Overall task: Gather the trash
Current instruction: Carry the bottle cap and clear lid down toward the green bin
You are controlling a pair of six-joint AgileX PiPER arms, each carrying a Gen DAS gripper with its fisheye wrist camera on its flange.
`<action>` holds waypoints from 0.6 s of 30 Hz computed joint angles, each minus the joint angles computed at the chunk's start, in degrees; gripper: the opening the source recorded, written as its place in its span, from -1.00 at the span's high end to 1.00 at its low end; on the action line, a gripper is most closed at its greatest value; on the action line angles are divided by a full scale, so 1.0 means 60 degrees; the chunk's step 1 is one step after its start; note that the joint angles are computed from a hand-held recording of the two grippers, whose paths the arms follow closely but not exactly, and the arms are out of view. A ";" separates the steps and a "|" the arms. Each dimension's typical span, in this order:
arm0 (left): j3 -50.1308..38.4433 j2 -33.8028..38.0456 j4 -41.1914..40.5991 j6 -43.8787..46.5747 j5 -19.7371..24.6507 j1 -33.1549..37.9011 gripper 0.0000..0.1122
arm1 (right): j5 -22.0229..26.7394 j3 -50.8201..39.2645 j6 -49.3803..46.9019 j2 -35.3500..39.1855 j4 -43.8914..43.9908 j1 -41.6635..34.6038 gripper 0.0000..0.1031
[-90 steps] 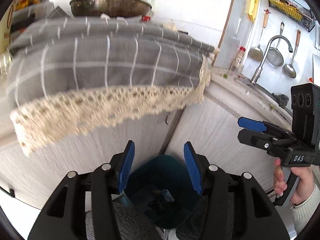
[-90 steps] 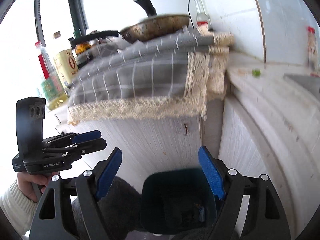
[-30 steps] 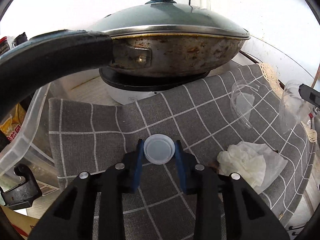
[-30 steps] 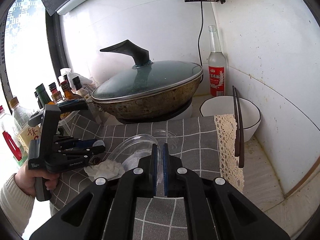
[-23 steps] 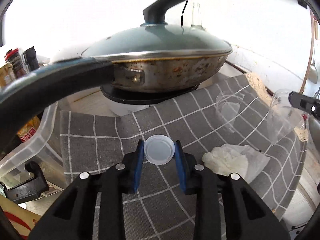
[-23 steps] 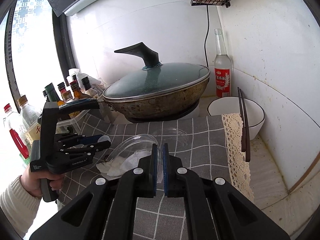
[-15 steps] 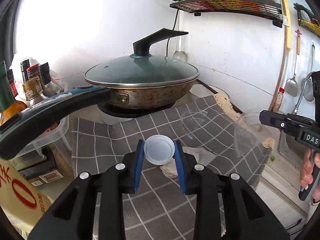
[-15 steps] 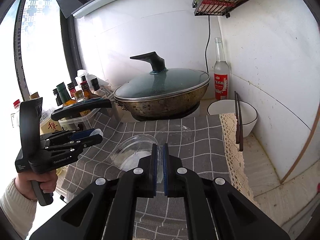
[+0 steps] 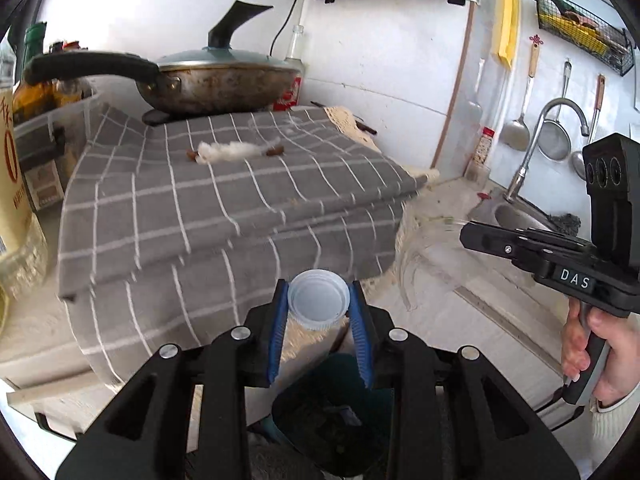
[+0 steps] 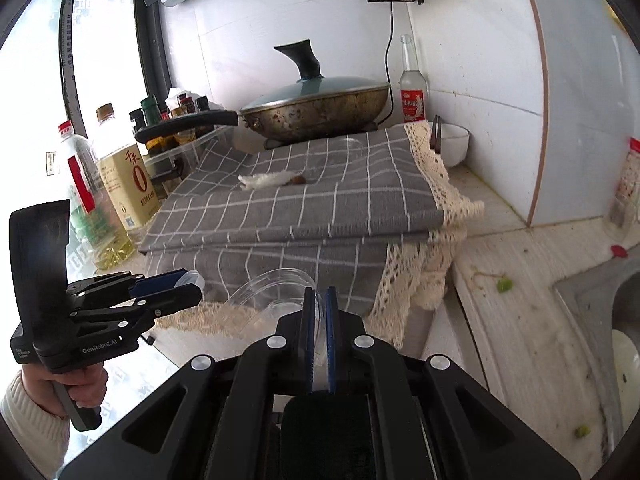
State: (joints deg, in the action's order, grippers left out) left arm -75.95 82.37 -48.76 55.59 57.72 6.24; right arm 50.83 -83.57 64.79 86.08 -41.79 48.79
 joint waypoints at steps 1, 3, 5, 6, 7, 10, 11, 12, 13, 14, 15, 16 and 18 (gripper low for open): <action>0.0478 -0.0137 -0.0022 0.0150 -0.0155 -0.0066 0.43 | -0.0060 0.0550 0.0439 -0.0175 -0.0158 0.0177 0.91; 0.1435 -0.0356 -0.0090 0.0476 -0.0450 -0.0239 0.43 | -0.0178 0.1545 0.1319 -0.0407 -0.0492 0.0521 0.91; 0.2215 -0.0457 -0.0171 0.0768 -0.0739 -0.0387 0.43 | -0.0433 0.2436 0.1951 -0.0503 -0.0550 0.0669 0.91; 0.2537 -0.0441 -0.0258 0.0906 -0.0826 -0.0432 0.43 | -0.0593 0.2837 0.2202 -0.0496 -0.0530 0.0701 0.91; 0.2837 -0.0405 -0.0309 0.1053 -0.0981 -0.0508 0.43 | -0.0747 0.3178 0.2402 -0.0435 -0.0513 0.0697 0.91; 0.3748 -0.0181 -0.0374 0.1568 -0.1694 -0.0846 0.43 | -0.1393 0.4040 0.3012 -0.0132 -0.0496 0.0577 0.91; 0.4007 -0.0036 -0.0448 0.1753 -0.1914 -0.0929 0.43 | -0.1632 0.4271 0.3202 0.0009 -0.0511 0.0501 0.91; 0.4209 0.0150 -0.0542 0.1951 -0.2132 -0.1001 0.43 | -0.1891 0.4477 0.3368 0.0162 -0.0528 0.0425 0.91; 0.4339 0.0373 -0.0620 0.2108 -0.2328 -0.1071 0.43 | -0.2144 0.4662 0.3553 0.0329 -0.0576 0.0367 0.91; 0.4420 0.0613 -0.0681 0.2199 -0.2521 -0.1166 0.43 | -0.2342 0.4783 0.3662 0.0519 -0.0598 0.0313 0.91; 0.4494 0.0867 -0.0779 0.2333 -0.2687 -0.1225 0.43 | -0.2508 0.4868 0.3737 0.0750 -0.0595 0.0258 0.91; 0.4552 0.1118 -0.0874 0.2463 -0.2850 -0.1284 0.43 | -0.2629 0.4942 0.3848 0.0968 -0.0628 0.0230 0.91; 0.4668 0.1581 -0.1153 0.2841 -0.3113 -0.1383 0.43 | -0.2809 0.5036 0.4095 0.1459 -0.0780 0.0184 0.91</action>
